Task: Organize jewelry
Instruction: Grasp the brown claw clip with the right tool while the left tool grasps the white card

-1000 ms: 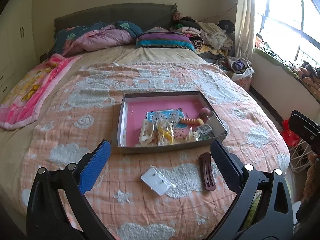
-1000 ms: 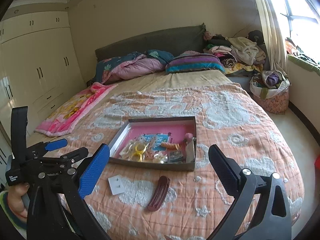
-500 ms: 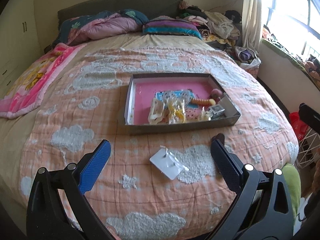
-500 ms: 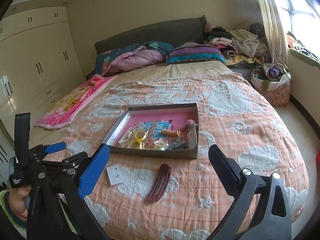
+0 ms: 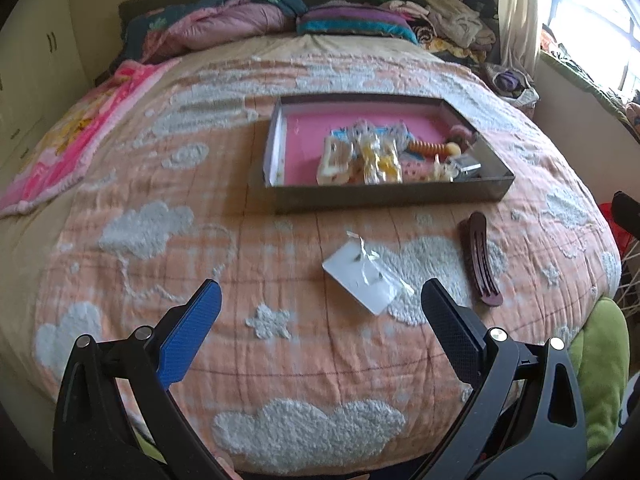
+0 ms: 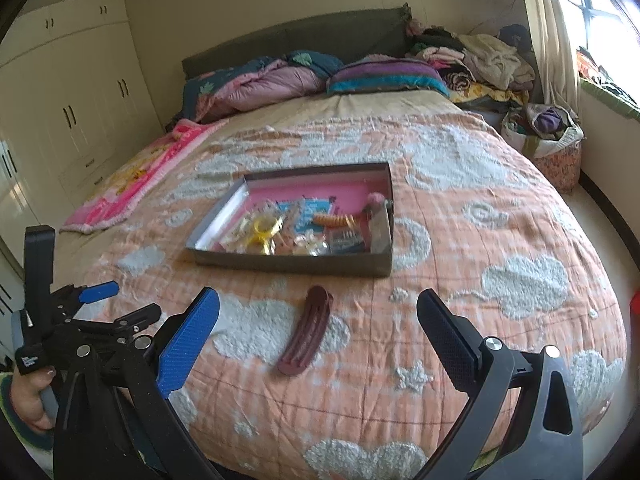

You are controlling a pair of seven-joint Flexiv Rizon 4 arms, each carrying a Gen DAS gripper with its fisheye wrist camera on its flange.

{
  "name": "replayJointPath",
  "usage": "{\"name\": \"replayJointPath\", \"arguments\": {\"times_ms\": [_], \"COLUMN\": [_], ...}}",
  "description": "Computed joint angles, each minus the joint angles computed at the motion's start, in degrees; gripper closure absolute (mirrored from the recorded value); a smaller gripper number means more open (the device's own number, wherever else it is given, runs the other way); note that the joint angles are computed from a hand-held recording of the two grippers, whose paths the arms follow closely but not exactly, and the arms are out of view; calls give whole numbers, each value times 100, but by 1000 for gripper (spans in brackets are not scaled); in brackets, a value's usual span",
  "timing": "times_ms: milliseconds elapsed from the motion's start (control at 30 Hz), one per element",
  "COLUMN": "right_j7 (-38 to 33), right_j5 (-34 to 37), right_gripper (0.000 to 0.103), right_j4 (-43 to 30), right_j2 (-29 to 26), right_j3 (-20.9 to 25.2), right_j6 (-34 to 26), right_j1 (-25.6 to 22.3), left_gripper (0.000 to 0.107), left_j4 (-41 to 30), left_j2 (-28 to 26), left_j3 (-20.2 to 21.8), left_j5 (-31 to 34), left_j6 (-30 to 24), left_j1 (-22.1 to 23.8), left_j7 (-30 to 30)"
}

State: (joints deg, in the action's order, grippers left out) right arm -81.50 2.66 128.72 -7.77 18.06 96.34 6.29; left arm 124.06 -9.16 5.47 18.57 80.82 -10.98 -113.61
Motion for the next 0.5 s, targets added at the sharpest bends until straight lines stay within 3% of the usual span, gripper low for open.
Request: {"name": "replayJointPath", "arguments": {"times_ms": [100, 300, 433, 500], "right_j7": [233, 294, 319, 197], "right_j5": [-284, -408, -465, -381], "right_gripper": [4, 4, 4, 5], "right_j4": [134, 141, 82, -49], "right_j2": [-54, -338, -578, -767], "right_j3": [-362, -265, -159, 84], "right_j6": [38, -93, -215, -318], "right_j1": [290, 185, 107, -86], "left_gripper": [13, 13, 13, 13], "left_j4": [144, 242, 366, 363], "left_j2": [-53, -193, -372, -459], "left_j3": [-137, -172, -413, -401], "left_j5": [-394, -756, -1416, -1535], "left_j6": [105, 188, 301, 336], "left_j1": [102, 123, 259, 215], "left_j7": [279, 463, 958, 1063]}}
